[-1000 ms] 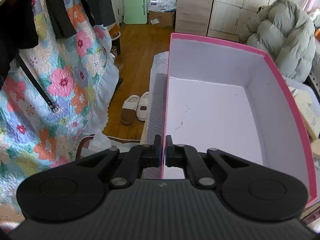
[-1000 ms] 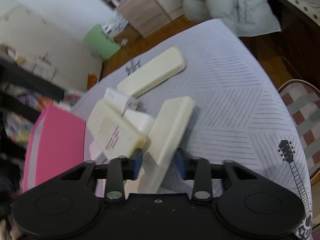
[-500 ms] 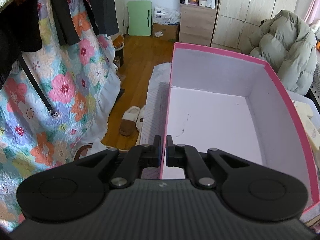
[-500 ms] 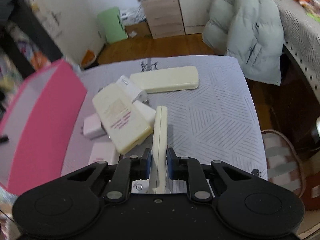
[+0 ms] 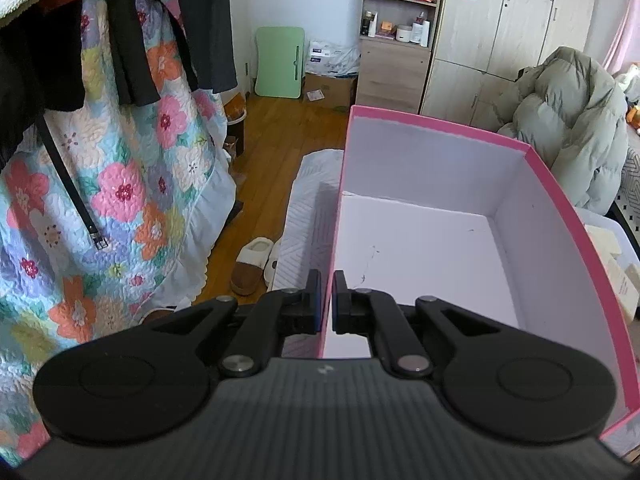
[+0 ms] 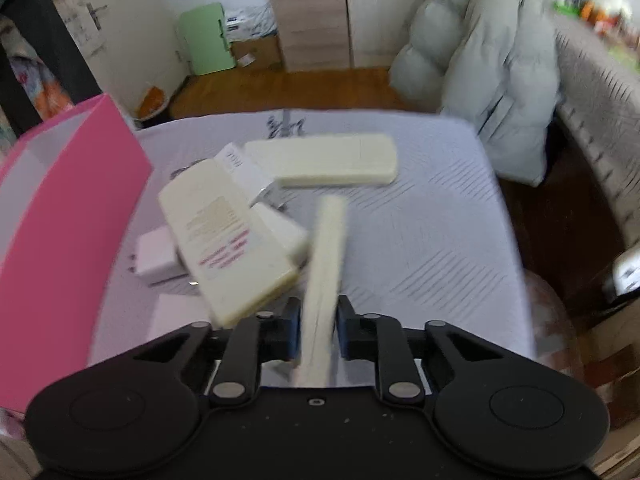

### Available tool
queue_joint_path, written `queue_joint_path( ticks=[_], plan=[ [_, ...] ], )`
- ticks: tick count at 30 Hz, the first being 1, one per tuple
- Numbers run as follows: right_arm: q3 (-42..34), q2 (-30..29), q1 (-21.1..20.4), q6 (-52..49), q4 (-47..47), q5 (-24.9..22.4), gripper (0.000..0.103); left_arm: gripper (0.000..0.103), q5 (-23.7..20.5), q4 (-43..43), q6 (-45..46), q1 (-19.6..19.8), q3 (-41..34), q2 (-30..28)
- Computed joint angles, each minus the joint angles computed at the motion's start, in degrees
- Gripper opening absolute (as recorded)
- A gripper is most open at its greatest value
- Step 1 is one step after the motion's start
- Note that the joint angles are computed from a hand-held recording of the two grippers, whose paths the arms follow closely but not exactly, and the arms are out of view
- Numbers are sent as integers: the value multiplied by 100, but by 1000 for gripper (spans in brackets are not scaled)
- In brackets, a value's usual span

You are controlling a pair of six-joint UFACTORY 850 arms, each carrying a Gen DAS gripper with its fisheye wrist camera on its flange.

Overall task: Organize rigid objects
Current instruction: 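Carry the cream remote into the pink box and open the right tool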

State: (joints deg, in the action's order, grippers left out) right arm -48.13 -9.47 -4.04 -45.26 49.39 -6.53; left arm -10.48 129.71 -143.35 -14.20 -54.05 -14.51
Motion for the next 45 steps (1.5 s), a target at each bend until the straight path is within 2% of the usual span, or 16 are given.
queue_joint_path(
  ticks=[1, 3, 5, 7, 11, 16, 18, 21, 23, 27, 31, 34, 37, 40, 43, 45],
  plan=[
    [37, 71, 18, 360, -360, 67, 21, 4, 43, 307, -329, 25, 12, 11],
    [61, 211, -51, 379, -360, -94, 20, 4, 41, 798, -841, 49, 47, 24],
    [174, 399, -3, -153, 105, 27, 20, 4, -56, 799, -943, -1, 117, 65],
    [219, 619, 96, 43, -221, 79, 20, 4, -125, 662, -839, -35, 139, 73],
    [133, 1002, 390, -469, 17, -129, 20, 3, -98, 630, -751, -47, 146, 92],
    [-638, 844, 954, -623, -317, -1225, 21, 3, -135, 837, -950, -56, 183, 115],
    [-1133, 519, 1171, -334, -597, -1817, 21, 3, -142, 999, -1144, -56, 211, 132],
    [-1848, -83, 1502, 79, -966, -2517, 20, 3, -209, 641, -812, -109, 220, 137],
    [-2246, -518, 1678, 529, -1343, -2748, 20, 3, -262, 387, -551, -147, 208, 123],
    [-2619, -1164, 2010, 1391, -2237, -2560, 20, 3, -313, 510, -636, -179, 273, 163],
    [-2641, -1415, 2233, 2099, -2953, -1957, 20, 3, -359, 288, -438, -210, 277, 171],
    [-2791, -1577, 2364, 2572, -3611, -1769, 20, 3, -408, 427, -533, -213, 296, 168],
    [-3069, -1792, 2445, 2910, -4062, -1896, 20, 3, -467, 828, -972, -197, 360, 192],
    [-3288, -1988, 2519, 3271, -4397, -2081, 20, 3, -457, 1881, -2111, -98, 460, 238],
    [-3294, -2045, 2625, 3831, -4977, -2021, 20, 4, -452, 2218, -2490, -70, 487, 252],
    [-3354, -2105, 2631, 3616, -4658, -2116, 20, 4, -476, 2299, -2565, -74, 508, 263]
  ],
)
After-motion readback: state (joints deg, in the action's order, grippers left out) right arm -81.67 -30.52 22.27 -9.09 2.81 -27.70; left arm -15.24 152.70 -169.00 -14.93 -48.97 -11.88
